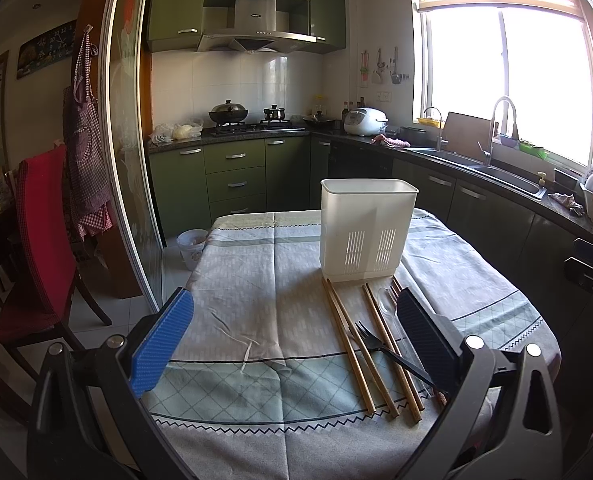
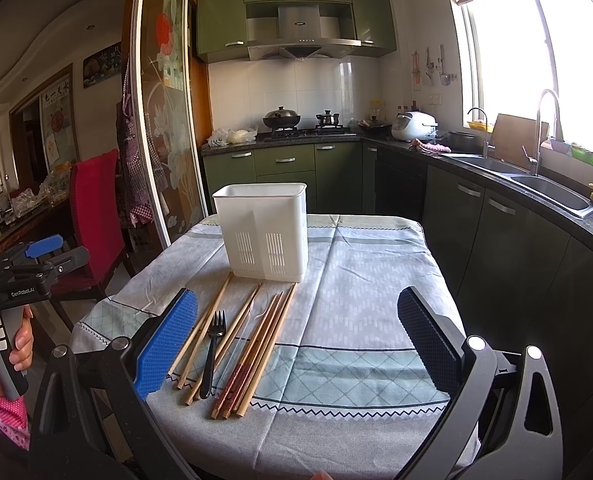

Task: Organize utensils
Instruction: 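Lower the left gripper onto the black fork and close on it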

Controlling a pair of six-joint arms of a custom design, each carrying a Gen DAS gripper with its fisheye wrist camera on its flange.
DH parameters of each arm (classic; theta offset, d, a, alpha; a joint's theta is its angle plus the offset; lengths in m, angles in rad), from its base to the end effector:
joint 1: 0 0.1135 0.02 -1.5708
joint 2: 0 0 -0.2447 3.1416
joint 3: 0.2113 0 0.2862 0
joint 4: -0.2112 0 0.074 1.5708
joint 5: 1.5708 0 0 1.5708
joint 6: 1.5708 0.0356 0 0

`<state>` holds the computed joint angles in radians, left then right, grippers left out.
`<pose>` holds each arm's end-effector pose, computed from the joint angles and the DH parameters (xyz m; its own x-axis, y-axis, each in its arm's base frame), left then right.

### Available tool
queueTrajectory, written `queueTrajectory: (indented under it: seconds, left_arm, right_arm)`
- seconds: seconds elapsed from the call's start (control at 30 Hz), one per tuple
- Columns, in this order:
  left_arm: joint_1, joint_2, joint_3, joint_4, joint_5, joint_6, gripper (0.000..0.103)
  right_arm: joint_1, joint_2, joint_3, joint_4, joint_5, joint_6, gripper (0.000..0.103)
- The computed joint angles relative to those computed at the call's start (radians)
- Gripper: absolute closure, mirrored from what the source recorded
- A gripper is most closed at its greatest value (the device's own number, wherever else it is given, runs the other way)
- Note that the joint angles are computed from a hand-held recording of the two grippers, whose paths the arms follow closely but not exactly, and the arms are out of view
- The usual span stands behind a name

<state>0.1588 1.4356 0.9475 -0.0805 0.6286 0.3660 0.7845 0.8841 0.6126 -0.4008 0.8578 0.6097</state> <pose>0.3479 0.0345 0.2224 -0.3670 0.2344 -0.9002 0.5277 0.8494 0.0060 0.1794 0.1411 0.2249 -0.3861 0.1439 -0.9112 0.2169 0.9742 0.0619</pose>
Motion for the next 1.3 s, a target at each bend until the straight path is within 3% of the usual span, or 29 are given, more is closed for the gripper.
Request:
queueTrajectory:
  seconds: [0.13, 0.27, 0.4, 0.57, 0.63, 0.77, 0.97, 1.03, 1.1, 1.13, 1.3]
  left_arm:
    - [-0.008, 0.006, 0.0, -0.007, -0.01, 0.006, 0.006]
    - [-0.052, 0.049, 0.057, -0.068, -0.074, 0.015, 0.006]
    - [-0.12, 0.194, 0.241, -0.255, -0.156, 0.02, 0.006]
    - [-0.19, 0.44, 0.541, -0.561, -0.169, 0.035, 0.006]
    - [-0.217, 0.501, 0.613, -0.628, -0.178, 0.043, 0.006]
    - [-0.271, 0.54, 0.644, -0.655, -0.227, 0.026, 0.006]
    - [-0.325, 0.532, 0.621, -0.67, -0.268, -0.021, 0.006]
    - [-0.339, 0.525, 0.604, -0.66, -0.28, -0.056, 0.01]
    - [-0.352, 0.536, 0.61, -0.676, -0.289, -0.08, 0.028]
    - [-0.357, 0.548, 0.621, -0.691, -0.292, -0.091, 0.031]
    - [-0.373, 0.609, 0.668, -0.758, -0.304, -0.148, 0.032]
  right_arm:
    - [-0.031, 0.014, 0.012, -0.005, -0.036, -0.012, 0.004]
    - [-0.144, 0.032, 0.024, -0.012, -0.187, -0.029, 0.004]
    - [-0.303, 0.133, 0.091, -0.056, -0.373, -0.06, 0.004]
    - [-0.466, 0.304, 0.203, -0.103, -0.567, -0.13, 0.004]
    - [-0.504, 0.347, 0.228, -0.11, -0.619, -0.143, 0.004]
    - [-0.561, 0.383, 0.245, -0.094, -0.707, -0.149, 0.004]
    - [-0.573, 0.408, 0.271, -0.099, -0.713, -0.16, 0.004]
    - [-0.57, 0.421, 0.281, -0.099, -0.717, -0.164, 0.004]
    - [-0.566, 0.43, 0.286, -0.095, -0.718, -0.17, 0.004]
    - [-0.566, 0.435, 0.288, -0.092, -0.721, -0.173, 0.004]
    - [-0.558, 0.446, 0.293, -0.08, -0.731, -0.194, 0.004]
